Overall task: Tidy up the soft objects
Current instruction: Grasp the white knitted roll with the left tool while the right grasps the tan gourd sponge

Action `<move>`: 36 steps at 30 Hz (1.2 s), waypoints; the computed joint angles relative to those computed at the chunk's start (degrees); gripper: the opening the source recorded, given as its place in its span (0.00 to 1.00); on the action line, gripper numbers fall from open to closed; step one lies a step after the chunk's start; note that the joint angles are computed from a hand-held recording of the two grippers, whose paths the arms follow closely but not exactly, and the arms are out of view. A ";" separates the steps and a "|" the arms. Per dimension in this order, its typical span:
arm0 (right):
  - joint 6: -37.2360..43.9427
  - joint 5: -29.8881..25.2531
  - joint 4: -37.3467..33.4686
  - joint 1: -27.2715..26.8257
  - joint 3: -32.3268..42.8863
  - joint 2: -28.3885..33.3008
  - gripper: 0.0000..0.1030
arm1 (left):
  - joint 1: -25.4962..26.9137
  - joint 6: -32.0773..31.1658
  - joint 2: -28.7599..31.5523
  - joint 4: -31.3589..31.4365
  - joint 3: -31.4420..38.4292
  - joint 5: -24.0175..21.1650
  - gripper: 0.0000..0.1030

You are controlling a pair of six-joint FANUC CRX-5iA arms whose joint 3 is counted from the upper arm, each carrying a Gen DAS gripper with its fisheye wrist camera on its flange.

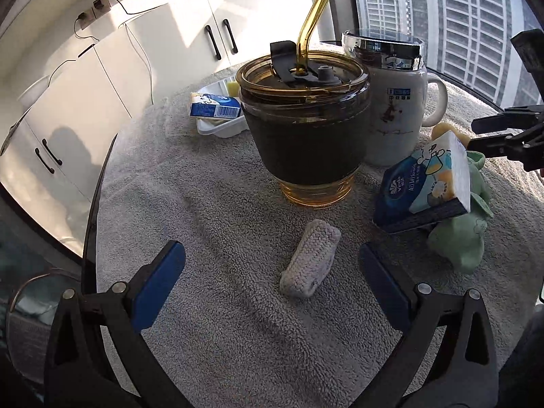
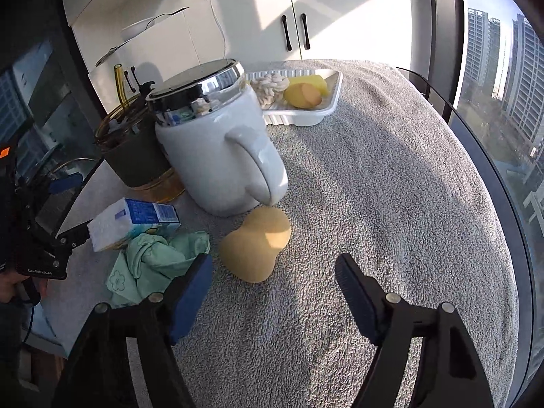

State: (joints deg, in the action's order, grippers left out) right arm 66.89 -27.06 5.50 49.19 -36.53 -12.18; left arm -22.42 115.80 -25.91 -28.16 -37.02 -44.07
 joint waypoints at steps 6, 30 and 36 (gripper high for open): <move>2.90 -0.87 -2.53 -0.29 2.13 2.42 0.69 | 2.64 -5.23 2.11 4.27 -1.09 1.95 0.87; 11.92 -4.61 -13.04 -1.80 8.77 7.25 0.49 | 6.87 -15.75 1.25 15.55 -5.27 8.90 0.27; 10.12 -3.53 -11.73 -0.88 6.02 3.81 0.47 | 6.86 -15.62 -0.98 17.51 -6.99 9.30 0.24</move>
